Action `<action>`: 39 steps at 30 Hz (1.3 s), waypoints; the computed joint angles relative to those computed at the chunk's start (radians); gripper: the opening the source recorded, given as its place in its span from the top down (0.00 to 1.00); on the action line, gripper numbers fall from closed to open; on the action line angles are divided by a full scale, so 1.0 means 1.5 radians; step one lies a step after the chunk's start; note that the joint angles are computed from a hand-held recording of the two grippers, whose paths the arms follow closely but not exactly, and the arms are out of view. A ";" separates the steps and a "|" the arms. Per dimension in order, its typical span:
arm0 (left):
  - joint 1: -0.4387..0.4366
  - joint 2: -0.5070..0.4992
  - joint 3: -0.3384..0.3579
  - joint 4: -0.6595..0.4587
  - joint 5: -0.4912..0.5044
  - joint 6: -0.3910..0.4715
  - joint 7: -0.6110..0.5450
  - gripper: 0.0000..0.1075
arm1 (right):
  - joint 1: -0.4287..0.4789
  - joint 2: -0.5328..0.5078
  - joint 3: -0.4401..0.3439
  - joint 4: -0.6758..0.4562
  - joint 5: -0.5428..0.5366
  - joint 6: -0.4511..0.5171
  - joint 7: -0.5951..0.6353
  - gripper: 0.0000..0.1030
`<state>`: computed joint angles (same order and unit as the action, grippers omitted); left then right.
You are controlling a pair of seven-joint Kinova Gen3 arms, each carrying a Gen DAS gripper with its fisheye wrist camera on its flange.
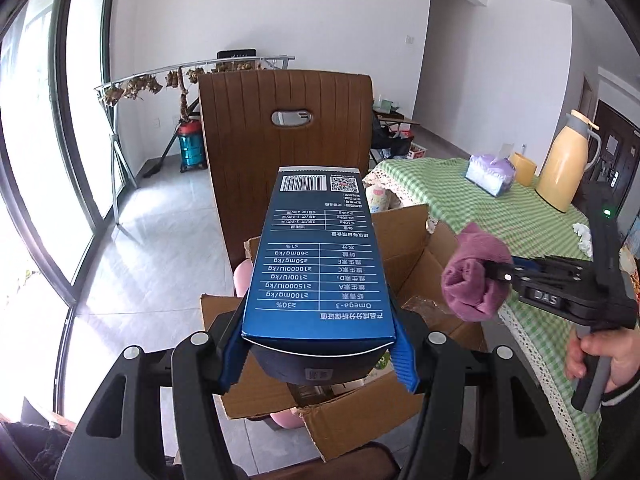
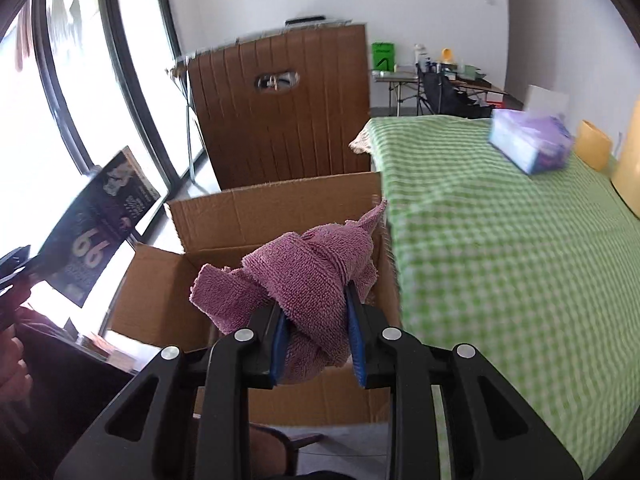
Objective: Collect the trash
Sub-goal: 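Carry the blue box and purple towel over the cardboard box, then open the left gripper to drop the blue box while the right releases the towel into the box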
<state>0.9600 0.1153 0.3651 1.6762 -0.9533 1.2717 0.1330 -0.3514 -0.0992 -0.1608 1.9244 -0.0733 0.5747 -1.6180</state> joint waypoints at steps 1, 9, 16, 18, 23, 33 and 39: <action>-0.008 0.001 -0.004 0.003 0.004 -0.016 -0.006 0.47 | 0.010 0.024 -0.022 -0.015 0.027 0.001 -0.016 0.74; -0.045 0.016 -0.027 0.019 0.048 -0.090 -0.033 0.47 | -0.069 0.173 -0.002 -0.114 0.165 0.057 -0.112 0.60; -0.039 0.024 -0.089 0.040 0.090 -0.179 -0.086 0.47 | -0.085 0.154 0.021 -0.107 0.207 0.016 -0.166 0.30; -0.050 0.031 -0.107 0.038 0.127 -0.230 -0.137 0.47 | -0.069 0.124 0.027 -0.093 0.170 -0.003 -0.151 0.28; -0.194 0.097 0.001 0.006 0.184 -0.332 -0.272 0.47 | -0.012 0.032 0.036 -0.045 0.038 -0.030 -0.063 0.26; -0.282 0.273 0.027 -0.215 0.408 -0.345 -0.495 0.45 | 0.055 -0.064 0.034 0.005 0.015 -0.010 -0.040 0.25; -0.275 0.227 -0.015 -0.172 0.462 -0.452 -0.469 0.18 | 0.071 -0.088 0.064 0.022 -0.017 0.003 -0.008 0.25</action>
